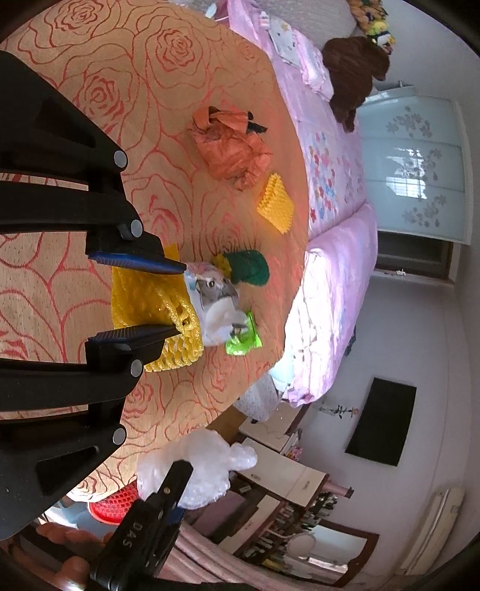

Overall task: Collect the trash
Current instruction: 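Carry the yellow mesh and bubble wrap in both grippers over the red wastebasket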

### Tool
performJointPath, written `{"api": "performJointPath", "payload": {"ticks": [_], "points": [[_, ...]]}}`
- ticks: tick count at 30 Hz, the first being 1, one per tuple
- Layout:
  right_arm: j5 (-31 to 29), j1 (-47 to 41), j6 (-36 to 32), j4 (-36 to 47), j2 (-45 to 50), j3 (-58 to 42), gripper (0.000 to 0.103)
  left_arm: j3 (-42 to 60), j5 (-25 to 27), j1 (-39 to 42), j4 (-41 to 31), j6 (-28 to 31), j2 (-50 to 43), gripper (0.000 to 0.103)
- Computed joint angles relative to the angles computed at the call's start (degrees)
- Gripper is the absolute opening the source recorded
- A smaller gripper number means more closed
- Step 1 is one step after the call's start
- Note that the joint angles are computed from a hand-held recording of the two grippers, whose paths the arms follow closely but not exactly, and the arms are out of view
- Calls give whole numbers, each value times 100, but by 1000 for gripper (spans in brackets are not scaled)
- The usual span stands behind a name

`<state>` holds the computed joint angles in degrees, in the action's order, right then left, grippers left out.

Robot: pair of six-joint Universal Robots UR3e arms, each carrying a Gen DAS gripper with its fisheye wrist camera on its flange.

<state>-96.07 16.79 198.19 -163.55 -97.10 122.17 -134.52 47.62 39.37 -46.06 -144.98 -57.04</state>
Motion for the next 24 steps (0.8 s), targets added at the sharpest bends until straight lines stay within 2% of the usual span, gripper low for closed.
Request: {"api": "performJointPath", "payload": {"ticks": [7, 24], "points": [[-21, -300, 15, 241, -790, 450, 43, 120, 169, -543, 336, -249, -88, 25], [137, -1413, -337, 1136, -2547, 1020, 43, 800, 885, -2344, 1570, -1135, -1117, 25]]}}
